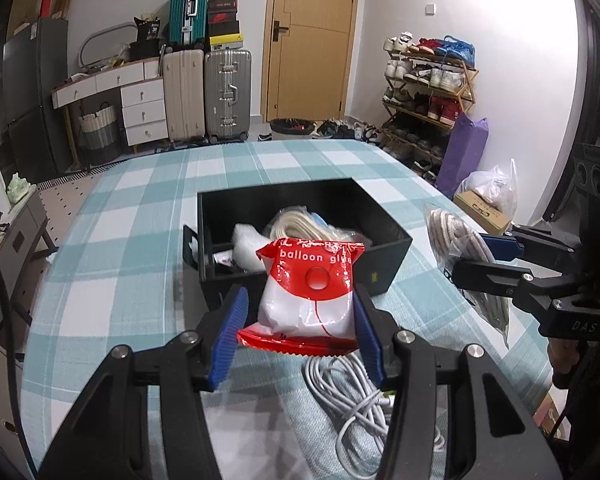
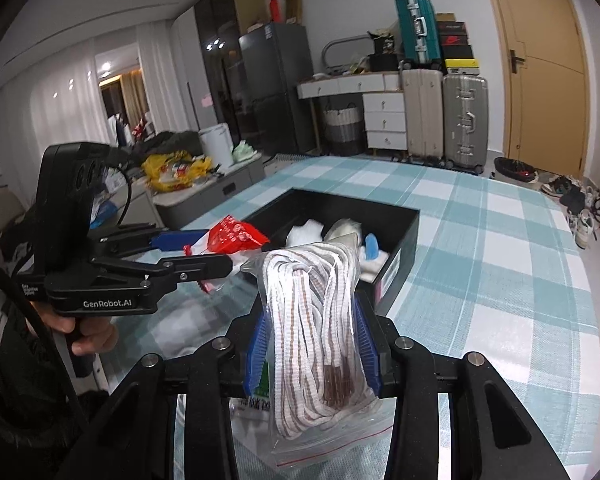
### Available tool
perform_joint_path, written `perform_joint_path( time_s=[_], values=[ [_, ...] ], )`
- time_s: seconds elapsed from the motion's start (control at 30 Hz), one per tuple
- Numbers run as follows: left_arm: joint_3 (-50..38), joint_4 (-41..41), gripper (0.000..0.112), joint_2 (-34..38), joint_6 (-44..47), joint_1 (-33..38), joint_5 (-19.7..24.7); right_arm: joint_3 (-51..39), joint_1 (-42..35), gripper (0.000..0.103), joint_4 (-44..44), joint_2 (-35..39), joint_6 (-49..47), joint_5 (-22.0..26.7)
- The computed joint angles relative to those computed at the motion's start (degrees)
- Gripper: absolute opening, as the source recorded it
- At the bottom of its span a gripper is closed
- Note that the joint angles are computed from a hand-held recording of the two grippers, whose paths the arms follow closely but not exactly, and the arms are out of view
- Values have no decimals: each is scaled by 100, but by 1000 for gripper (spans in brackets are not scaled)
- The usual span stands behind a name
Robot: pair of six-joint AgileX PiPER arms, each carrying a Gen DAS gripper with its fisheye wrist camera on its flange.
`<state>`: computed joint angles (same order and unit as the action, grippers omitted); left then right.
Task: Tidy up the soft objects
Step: 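Lower the glue packet and cord bag into the black box and open both grippers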
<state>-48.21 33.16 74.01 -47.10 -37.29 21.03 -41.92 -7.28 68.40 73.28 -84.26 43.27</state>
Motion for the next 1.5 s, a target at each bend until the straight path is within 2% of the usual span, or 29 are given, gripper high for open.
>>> perform_joint_path(
  time_s=[0.57,0.87,0.97,1.5],
  values=[
    [-291,-262,51,17,381,523,-151,-397,442,40,232,-5,402,-395],
    [-498,-635,51,246,822,758,-316,-906,1048,40,-245,380,1037,-976],
    [-590,-887,51,364,1072,868,-395,-982,1100,40,-42,473,889,-988],
    [-875,-1969,51,949,2169,1204,-638,-1887,1528,40,-760,1363,1523,-1402]
  ],
)
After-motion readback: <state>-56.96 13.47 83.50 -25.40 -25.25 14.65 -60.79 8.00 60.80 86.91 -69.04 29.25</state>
